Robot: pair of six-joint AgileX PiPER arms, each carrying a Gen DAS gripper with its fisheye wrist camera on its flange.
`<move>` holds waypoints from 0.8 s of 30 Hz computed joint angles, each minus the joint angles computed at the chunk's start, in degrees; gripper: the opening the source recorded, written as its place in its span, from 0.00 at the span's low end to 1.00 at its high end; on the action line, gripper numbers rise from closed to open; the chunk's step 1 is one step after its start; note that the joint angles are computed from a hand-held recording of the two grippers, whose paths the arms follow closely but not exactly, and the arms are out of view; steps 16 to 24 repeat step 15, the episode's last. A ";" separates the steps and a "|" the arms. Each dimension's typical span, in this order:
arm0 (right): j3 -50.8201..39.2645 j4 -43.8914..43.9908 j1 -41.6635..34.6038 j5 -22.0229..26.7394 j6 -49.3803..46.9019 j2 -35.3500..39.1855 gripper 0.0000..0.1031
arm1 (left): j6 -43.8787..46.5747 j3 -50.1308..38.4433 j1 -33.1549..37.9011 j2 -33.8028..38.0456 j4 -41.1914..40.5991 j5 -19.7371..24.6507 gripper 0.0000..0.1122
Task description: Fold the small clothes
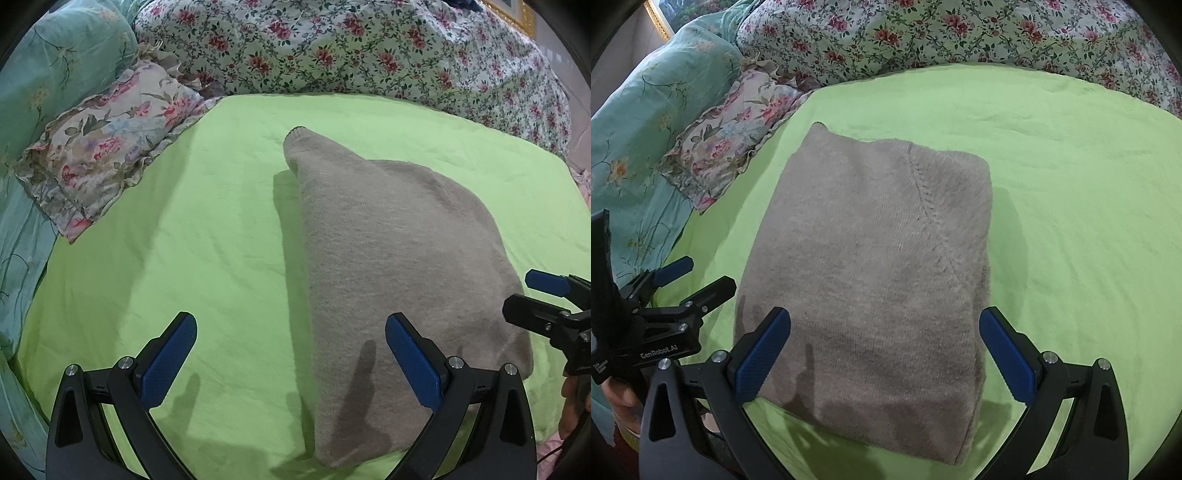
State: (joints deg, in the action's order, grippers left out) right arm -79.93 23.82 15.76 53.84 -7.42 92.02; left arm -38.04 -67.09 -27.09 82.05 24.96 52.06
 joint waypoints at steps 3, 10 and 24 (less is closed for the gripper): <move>0.57 -0.03 0.14 0.03 0.21 -0.42 0.99 | -0.85 0.14 -1.17 -0.14 0.77 0.46 0.91; 1.17 -0.37 0.44 -0.29 0.97 -0.90 0.99 | -2.02 0.31 -2.61 -0.72 1.76 1.05 0.91; 1.92 0.19 0.67 -0.70 0.84 -1.53 0.99 | -2.21 0.73 -2.82 -1.60 2.22 1.09 0.91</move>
